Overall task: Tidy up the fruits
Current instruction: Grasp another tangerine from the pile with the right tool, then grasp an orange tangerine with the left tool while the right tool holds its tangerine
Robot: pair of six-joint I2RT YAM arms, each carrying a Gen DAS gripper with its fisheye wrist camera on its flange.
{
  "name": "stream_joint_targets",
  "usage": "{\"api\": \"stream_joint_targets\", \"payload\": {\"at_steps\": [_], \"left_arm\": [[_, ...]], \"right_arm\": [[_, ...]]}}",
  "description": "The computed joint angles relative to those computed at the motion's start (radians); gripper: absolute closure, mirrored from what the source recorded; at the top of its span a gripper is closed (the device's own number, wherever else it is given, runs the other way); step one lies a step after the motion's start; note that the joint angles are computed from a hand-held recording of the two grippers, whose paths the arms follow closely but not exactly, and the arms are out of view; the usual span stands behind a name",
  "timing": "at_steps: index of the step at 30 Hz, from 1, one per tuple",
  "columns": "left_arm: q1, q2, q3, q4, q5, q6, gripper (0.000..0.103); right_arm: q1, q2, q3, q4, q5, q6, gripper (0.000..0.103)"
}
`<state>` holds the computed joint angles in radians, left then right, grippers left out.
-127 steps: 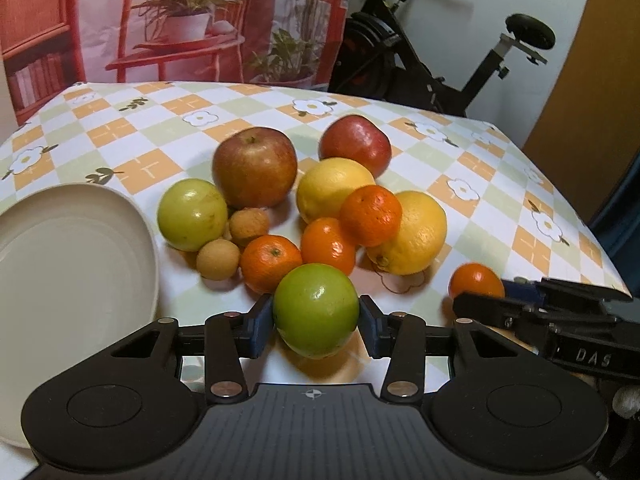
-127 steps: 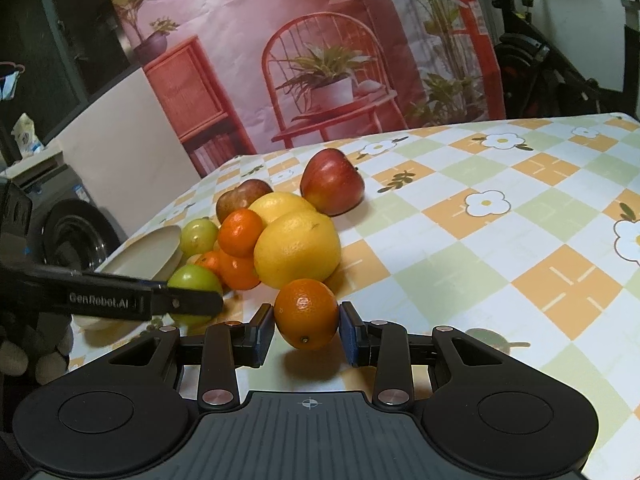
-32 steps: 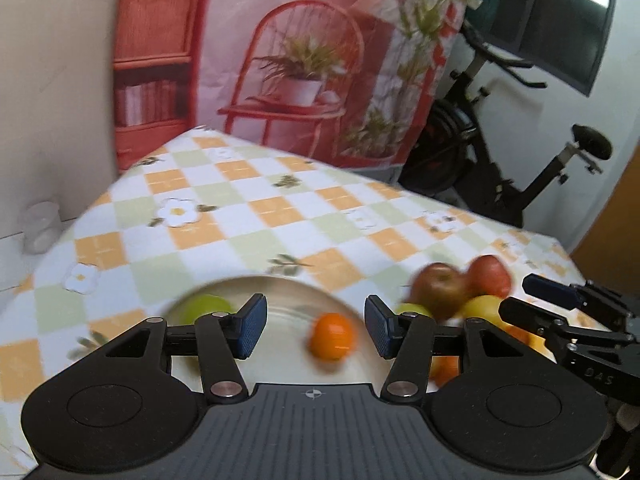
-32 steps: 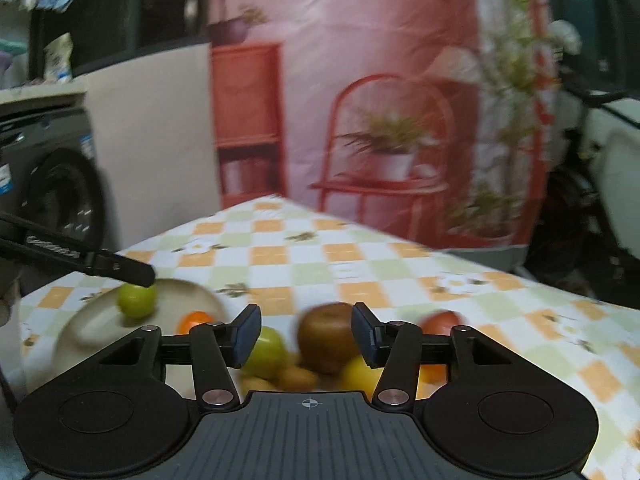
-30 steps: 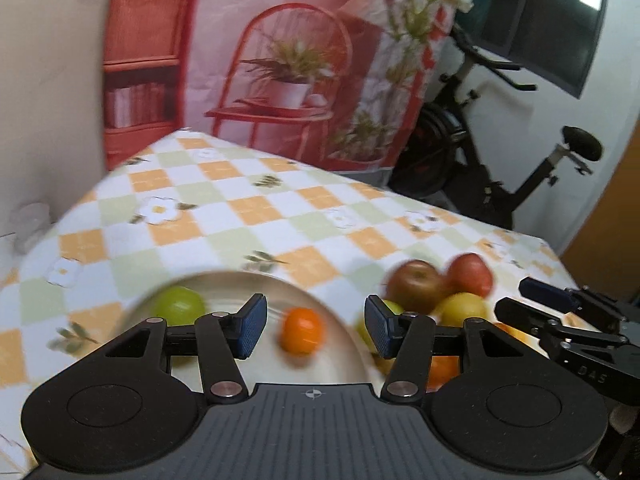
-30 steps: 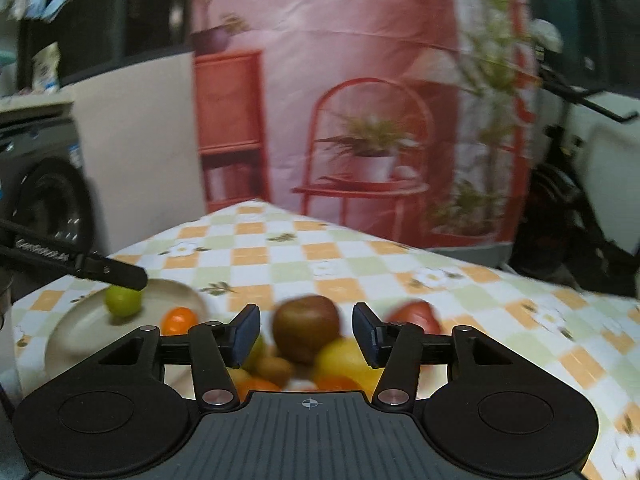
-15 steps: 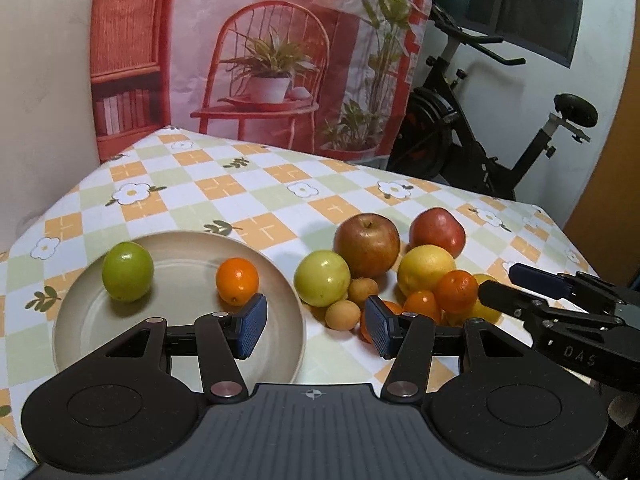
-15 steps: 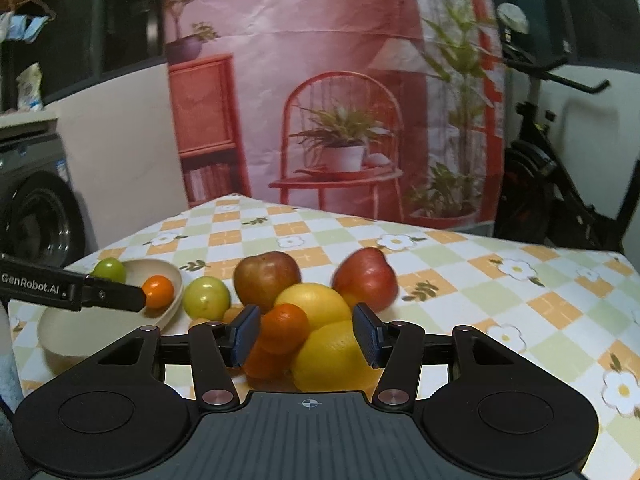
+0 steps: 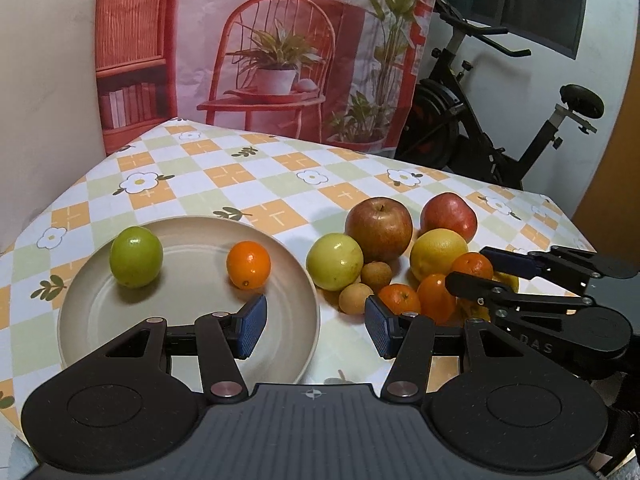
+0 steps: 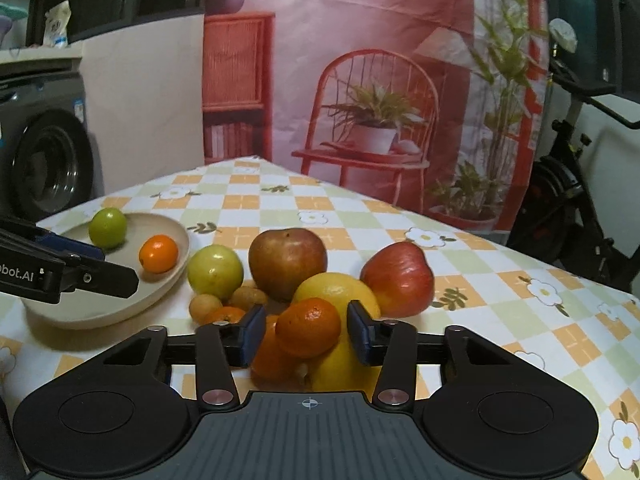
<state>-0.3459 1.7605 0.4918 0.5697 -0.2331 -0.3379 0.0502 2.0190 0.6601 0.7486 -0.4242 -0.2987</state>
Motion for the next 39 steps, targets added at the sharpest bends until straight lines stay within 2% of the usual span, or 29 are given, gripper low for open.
{"api": "stream_joint_targets", "payload": {"at_steps": [3, 7, 8, 11, 14, 17, 20, 27, 33, 39], "left_arm": [[-0.001, -0.001, -0.001, -0.004, 0.003, -0.006, 0.046], [-0.003, -0.002, -0.008, 0.003, -0.003, -0.014, 0.046], [-0.003, -0.002, -0.013, 0.011, -0.004, -0.015, 0.046], [-0.009, 0.001, -0.024, 0.030, -0.005, -0.016, 0.046], [-0.014, 0.019, -0.021, 0.034, 0.003, -0.016, 0.046], [-0.021, 0.031, -0.015, 0.030, 0.017, -0.016, 0.046], [-0.031, 0.044, -0.017, 0.046, 0.021, -0.011, 0.046], [-0.061, 0.068, 0.017, 0.012, -0.006, 0.005, 0.046], [-0.086, 0.095, 0.060, -0.013, -0.010, 0.034, 0.046], [-0.123, 0.139, 0.161, -0.070, -0.021, 0.100, 0.048]], "right_arm": [[0.013, -0.002, 0.009, -0.017, 0.025, -0.012, 0.070], [-0.021, -0.023, -0.008, -0.035, -0.035, 0.001, 0.071], [-0.038, -0.032, -0.018, -0.034, -0.069, 0.030, 0.071], [-0.097, -0.044, -0.094, 0.067, -0.128, 0.153, 0.071], [-0.161, -0.045, -0.150, 0.120, -0.181, 0.210, 0.071], [-0.216, -0.057, -0.182, 0.093, -0.247, 0.191, 0.071], [-0.240, -0.048, -0.211, 0.100, -0.246, 0.142, 0.071], [-0.308, 0.007, -0.156, 0.120, -0.248, 0.134, 0.071], [-0.377, 0.077, -0.090, 0.078, -0.349, 0.160, 0.071], [-0.397, 0.096, -0.061, 0.054, -0.397, 0.191, 0.071]]}}
